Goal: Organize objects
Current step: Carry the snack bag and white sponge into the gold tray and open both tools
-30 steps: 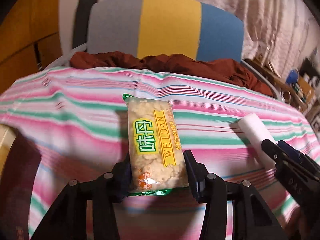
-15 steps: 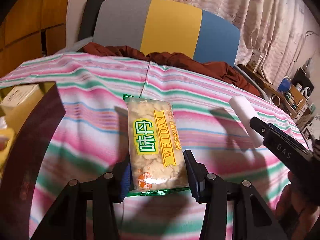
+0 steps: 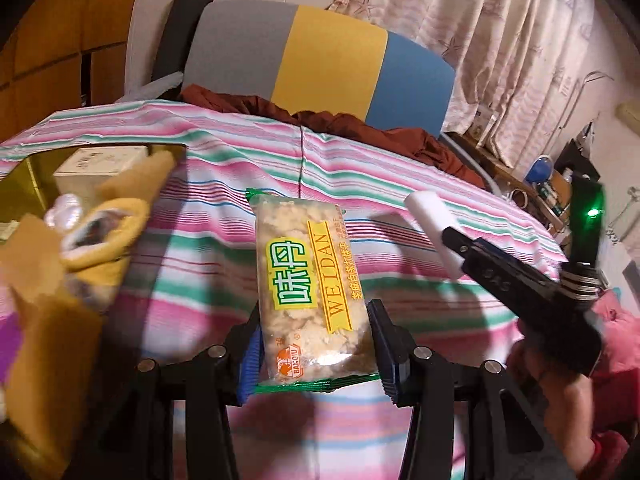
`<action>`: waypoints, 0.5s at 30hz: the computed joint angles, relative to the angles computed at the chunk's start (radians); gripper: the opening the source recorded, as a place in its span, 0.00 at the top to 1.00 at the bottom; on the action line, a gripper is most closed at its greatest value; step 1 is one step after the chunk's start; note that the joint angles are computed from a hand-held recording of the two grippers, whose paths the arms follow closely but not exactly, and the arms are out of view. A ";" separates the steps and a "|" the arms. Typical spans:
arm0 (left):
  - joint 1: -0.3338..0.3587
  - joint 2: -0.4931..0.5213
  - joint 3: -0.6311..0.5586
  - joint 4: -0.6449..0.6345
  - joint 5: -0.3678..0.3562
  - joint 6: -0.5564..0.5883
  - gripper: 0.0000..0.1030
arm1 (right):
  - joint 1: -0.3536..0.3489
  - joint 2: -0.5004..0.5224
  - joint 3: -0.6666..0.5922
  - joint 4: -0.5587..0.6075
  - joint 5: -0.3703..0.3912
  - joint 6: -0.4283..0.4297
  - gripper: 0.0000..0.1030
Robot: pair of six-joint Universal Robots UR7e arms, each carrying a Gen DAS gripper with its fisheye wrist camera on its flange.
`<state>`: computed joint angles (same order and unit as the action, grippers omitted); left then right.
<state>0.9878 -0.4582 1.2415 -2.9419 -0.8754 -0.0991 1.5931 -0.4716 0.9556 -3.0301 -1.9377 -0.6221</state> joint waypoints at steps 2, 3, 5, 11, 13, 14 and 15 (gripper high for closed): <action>-0.005 -0.036 0.055 -0.042 -0.002 0.012 0.53 | 0.004 -0.011 0.029 -0.012 0.003 -0.006 0.51; -0.005 -0.061 0.088 -0.063 -0.006 0.011 0.53 | 0.007 -0.013 0.038 -0.020 0.001 -0.013 0.51; -0.004 -0.096 0.128 -0.084 -0.001 0.005 0.53 | 0.012 -0.014 0.049 -0.026 -0.003 -0.025 0.51; 0.017 -0.197 0.210 -0.088 0.015 -0.052 0.53 | 0.026 -0.026 0.092 -0.037 -0.004 -0.030 0.51; 0.034 -0.224 0.220 -0.066 0.016 -0.101 0.53 | 0.030 -0.039 0.122 -0.038 0.011 -0.006 0.51; 0.041 -0.235 0.223 -0.055 0.018 -0.119 0.53 | 0.031 -0.045 0.134 -0.040 0.019 0.003 0.51; 0.050 -0.246 0.223 -0.048 0.026 -0.143 0.53 | 0.033 -0.056 0.157 -0.044 0.035 0.020 0.51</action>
